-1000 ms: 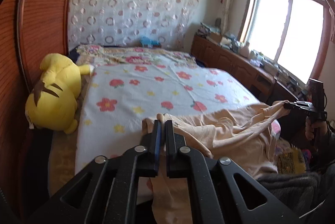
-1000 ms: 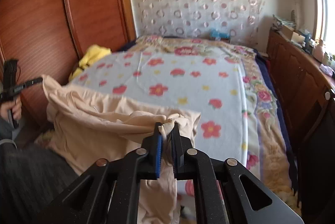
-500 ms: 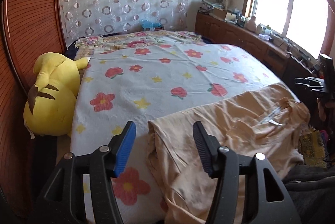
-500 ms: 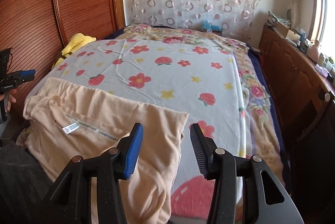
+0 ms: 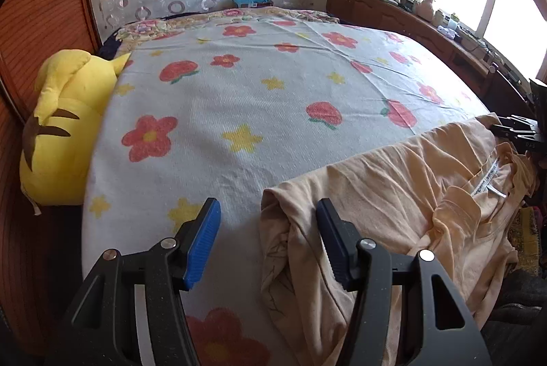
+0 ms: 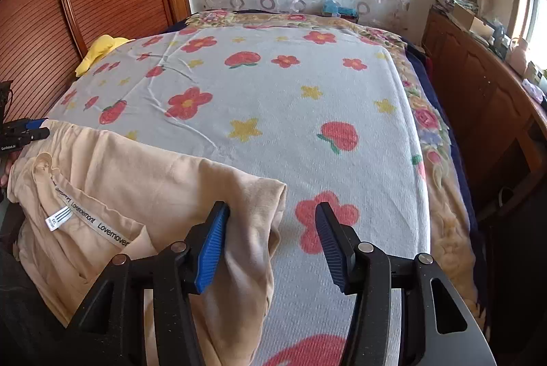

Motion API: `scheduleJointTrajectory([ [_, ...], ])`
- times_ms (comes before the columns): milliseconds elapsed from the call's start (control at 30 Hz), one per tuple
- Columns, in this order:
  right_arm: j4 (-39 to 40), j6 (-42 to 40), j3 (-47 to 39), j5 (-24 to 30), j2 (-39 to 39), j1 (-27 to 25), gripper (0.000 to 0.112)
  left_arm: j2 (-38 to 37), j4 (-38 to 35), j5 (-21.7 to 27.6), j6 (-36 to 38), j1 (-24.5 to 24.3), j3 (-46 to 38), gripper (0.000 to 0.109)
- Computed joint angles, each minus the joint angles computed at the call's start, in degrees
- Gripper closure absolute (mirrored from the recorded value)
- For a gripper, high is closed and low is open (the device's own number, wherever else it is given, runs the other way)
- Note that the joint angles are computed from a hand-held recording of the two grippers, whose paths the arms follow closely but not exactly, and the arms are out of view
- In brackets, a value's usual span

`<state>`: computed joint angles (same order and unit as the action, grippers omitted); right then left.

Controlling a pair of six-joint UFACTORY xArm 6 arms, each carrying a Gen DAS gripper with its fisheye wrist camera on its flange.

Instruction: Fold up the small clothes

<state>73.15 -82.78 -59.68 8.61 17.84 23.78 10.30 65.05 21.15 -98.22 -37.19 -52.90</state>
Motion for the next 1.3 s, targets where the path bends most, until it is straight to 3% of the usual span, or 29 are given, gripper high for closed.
scheduleJointTrajectory([
  [333, 1.4, -2.1, -2.1, 2.5, 2.1, -0.7, 0.053, 1.1, -0.4, -2.0, 2.9, 0.5, -1.4, 0.049],
  [400, 0.9, -2.3, -2.1, 4.1, 2.0, -1.0, 0.053, 0.9, -0.6, -2.7, 3.5, 0.9, -1.1, 0.054],
  [433, 0.2, -1.8, -2.0, 3.8, 2.0, -0.7, 0.054, 0.8, -0.6, -2.9, 3.7, 0.9, -1.0, 0.063],
  [500, -2.1, -0.6, -1.6, 3.5, 1.8, -0.4, 0.062, 0.5, -1.1, -4.7, 4.6, 1.3, -0.5, 0.074],
  [567, -4.3, 0.5, -1.2, 5.3, 1.3, -0.6, 0.084, 0.7, -1.8, -6.2, 5.5, 1.5, -0.4, 0.091],
  [633, -5.7, 0.8, -0.5, 7.2, 0.5, -0.7, 0.099, 0.7, -1.7, -6.0, 5.5, 1.0, -0.7, 0.096],
  [800, 4.5, -6.3, 3.4, 5.9, -4.5, 0.1, 0.102, -5.7, 7.3, 4.4, -5.6, -6.3, -0.6, 0.098],
  [900, 16.4, -16.7, 8.1, 8.0, -13.2, -0.8, 0.103, -12.0, 12.0, 9.8, -10.5, -10.2, 0.6, 0.098],
  [1000, 21.5, -21.8, 12.3, 10.0, -22.3, -1.9, 0.103, -17.4, 13.5, 15.3, -10.6, -13.4, 1.0, 0.098],
  [1100, 20.4, -20.9, 15.0, 12.0, -30.6, -3.2, 0.103, -22.5, 14.0, 20.1, -8.1, -15.9, 0.6, 0.098],
  [1300, 14.6, -18.3, 15.5, 10.1, -44.6, -3.0, 0.103, -30.0, 18.1, 31.1, -2.5, -21.4, -2.1, 0.098],
])
